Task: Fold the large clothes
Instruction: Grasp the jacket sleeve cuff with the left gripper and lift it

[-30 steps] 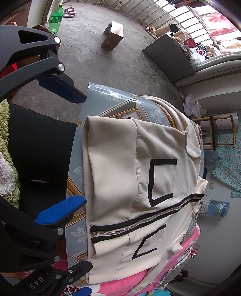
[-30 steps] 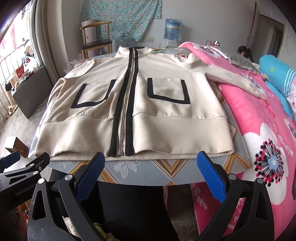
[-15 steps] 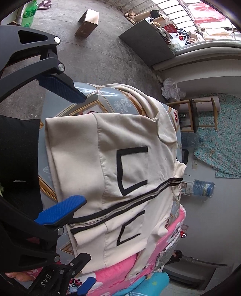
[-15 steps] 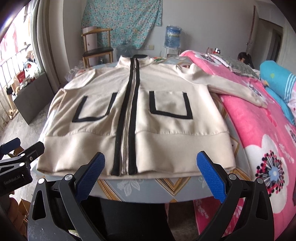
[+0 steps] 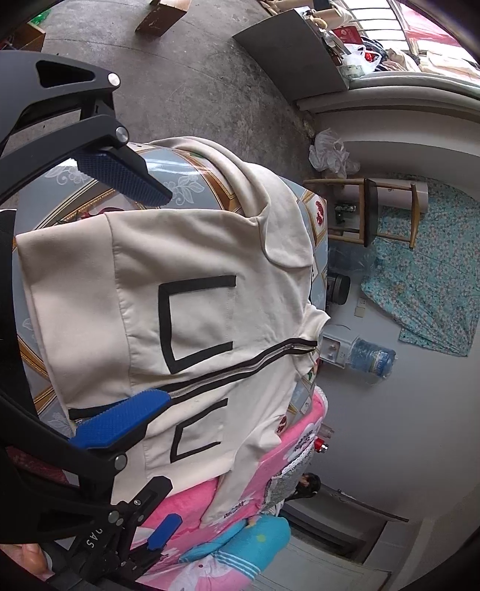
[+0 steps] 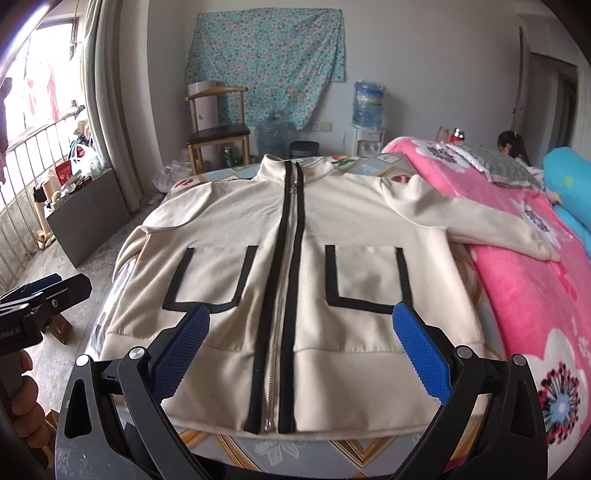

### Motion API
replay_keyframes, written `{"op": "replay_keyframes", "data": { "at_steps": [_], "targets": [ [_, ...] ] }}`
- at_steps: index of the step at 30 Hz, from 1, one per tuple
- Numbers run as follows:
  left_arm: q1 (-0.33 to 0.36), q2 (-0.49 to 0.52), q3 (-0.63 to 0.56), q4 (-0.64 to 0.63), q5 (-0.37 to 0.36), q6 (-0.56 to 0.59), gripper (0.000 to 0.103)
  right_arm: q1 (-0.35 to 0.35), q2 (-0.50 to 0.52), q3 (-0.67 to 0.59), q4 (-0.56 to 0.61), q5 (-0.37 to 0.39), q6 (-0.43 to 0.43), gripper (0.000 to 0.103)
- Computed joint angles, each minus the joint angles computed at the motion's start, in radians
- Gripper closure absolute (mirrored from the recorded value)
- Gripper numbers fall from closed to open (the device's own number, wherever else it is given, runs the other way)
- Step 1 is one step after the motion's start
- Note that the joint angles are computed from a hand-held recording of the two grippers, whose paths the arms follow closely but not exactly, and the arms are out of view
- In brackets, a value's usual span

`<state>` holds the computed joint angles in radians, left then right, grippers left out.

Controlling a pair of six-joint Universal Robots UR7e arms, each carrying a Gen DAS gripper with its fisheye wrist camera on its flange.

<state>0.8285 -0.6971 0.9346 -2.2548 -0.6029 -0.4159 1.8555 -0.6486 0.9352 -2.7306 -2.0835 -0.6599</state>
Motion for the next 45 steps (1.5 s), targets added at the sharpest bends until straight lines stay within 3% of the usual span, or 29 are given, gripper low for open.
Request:
{"op": "replay_keyframes", "data": {
  "at_steps": [5,10,14,16,18,21,26,31,33,36,39,43,44,45],
  "targets": [
    [0.020,-0.026,0.018,0.068,0.066,-0.052,0.005,-0.001,0.048,-0.084,0.095,0.029,0.016,0.007],
    [0.050,-0.107,0.103,0.243,0.169,-0.241,0.005,-0.009,0.115,-0.199,0.240,0.041,0.051,0.007],
    [0.091,-0.206,0.228,0.200,0.181,-0.378,0.005,-0.009,0.179,-0.302,0.360,0.033,0.070,0.007],
    [0.122,-0.241,0.258,0.177,0.154,-0.429,0.005,-0.005,0.201,-0.328,0.379,0.025,0.062,0.007],
    [0.164,-0.265,0.262,0.165,0.087,-0.492,0.005,-0.001,0.218,-0.356,0.401,0.023,0.056,0.007],
    [0.243,-0.290,0.277,0.031,-0.086,-0.542,0.005,0.004,0.238,-0.381,0.423,0.015,0.039,0.007],
    [0.420,-0.289,0.310,-0.235,-0.510,-0.654,0.005,0.009,0.275,-0.434,0.476,-0.003,0.027,0.007],
    [0.579,-0.234,0.365,-0.494,-0.842,-0.932,0.005,0.018,0.316,-0.497,0.504,-0.021,0.031,0.007],
    [0.615,-0.203,0.362,-0.540,-0.885,-1.040,0.005,0.022,0.332,-0.517,0.506,-0.030,0.023,0.007],
    [0.649,-0.162,0.326,-0.532,-0.924,-1.103,0.005,0.028,0.354,-0.544,0.510,-0.044,0.012,0.007],
    [0.685,-0.108,0.285,-0.555,-1.008,-1.186,0.005,0.032,0.382,-0.578,0.498,-0.056,-0.006,0.007],
    [0.707,-0.061,0.227,-0.554,-0.992,-1.215,0.006,0.031,0.443,-0.680,0.527,-0.056,-0.019,0.007],
    [0.710,-0.054,0.213,-0.530,-0.983,-1.215,0.009,0.030,0.459,-0.712,0.548,-0.053,-0.017,0.007],
    [0.709,-0.050,0.196,-0.500,-0.968,-1.218,0.018,0.028,0.469,-0.733,0.564,-0.048,-0.017,0.007]
  ]
}}
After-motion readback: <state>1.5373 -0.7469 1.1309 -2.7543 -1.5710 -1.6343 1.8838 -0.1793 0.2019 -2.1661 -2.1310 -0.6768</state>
